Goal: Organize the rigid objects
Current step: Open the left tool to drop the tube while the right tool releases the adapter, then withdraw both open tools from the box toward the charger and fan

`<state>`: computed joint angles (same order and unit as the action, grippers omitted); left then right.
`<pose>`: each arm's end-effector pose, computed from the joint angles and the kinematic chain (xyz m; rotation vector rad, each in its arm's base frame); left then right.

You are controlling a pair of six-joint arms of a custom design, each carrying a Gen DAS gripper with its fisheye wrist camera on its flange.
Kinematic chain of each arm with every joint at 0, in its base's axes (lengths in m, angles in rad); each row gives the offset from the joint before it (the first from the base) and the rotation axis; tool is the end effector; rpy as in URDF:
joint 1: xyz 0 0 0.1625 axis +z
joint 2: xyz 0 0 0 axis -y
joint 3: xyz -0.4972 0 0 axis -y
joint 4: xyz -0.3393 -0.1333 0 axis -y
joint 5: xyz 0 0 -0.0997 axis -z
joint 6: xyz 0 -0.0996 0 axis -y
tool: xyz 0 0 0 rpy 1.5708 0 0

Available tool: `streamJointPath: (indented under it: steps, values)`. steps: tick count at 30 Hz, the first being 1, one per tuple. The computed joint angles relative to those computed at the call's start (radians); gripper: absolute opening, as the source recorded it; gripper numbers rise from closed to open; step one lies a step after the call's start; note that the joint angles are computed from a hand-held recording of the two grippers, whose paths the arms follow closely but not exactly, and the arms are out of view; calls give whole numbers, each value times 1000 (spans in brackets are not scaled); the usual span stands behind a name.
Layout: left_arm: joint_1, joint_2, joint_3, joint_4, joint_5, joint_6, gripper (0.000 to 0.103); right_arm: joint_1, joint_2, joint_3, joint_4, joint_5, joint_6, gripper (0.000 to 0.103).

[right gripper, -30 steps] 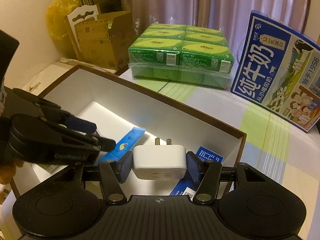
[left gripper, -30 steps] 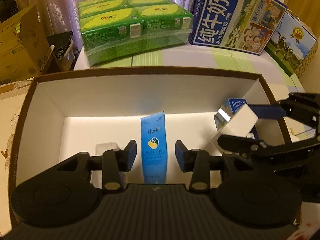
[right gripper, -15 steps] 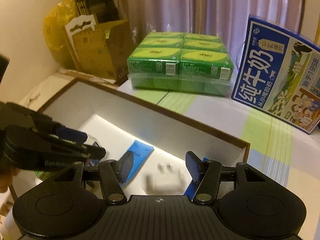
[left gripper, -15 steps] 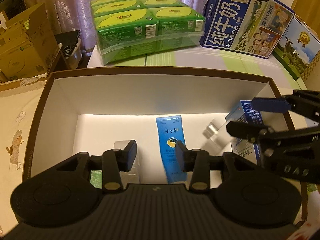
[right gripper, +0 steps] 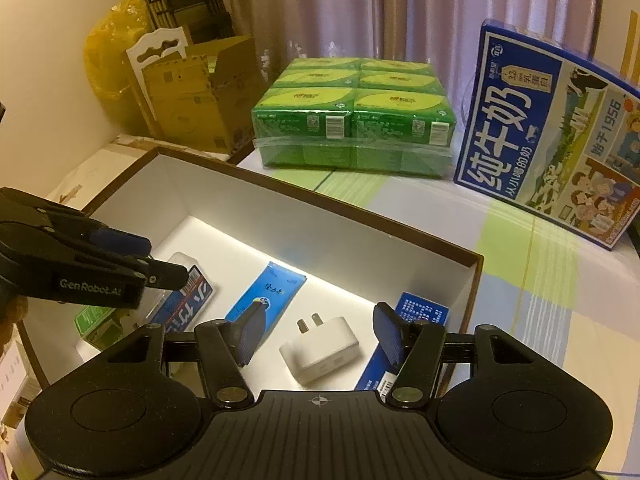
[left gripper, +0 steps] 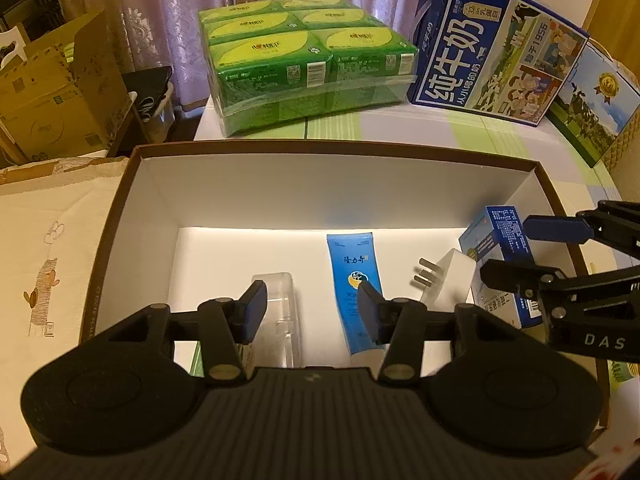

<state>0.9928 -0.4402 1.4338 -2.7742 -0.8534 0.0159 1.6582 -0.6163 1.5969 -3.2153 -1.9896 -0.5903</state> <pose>-0.2422 -0.7352 0.0374 0.6274 2.3825 -0.5050 0.1561 -0.7183 0.1578 0.6563 -2.4115 0.7004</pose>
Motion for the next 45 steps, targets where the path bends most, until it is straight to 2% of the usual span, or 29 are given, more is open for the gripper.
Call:
streamJointPath:
  steps: [9,22,25,30,33,45]
  values:
    - [-14,-22,42,-39,7,1,46,7,-18,35,-36,7,4,59]
    - [-40,-62,118,-110,25,3,48,19,-45,108,-105,18,5,66]
    - [-47,-72,139,-129,32,3,53,22,-54,131,-127,26,5,69]
    - [-62,-93,185,-173,40,5,55,32,-63,169,-168,33,1,73]
    - [-75,-106,217,-203,50,4,61,37,-70,190,-182,36,6,75]
    - [-133,-169,366,-323,51,-13,63,59,-124,328,-297,71,42,78]
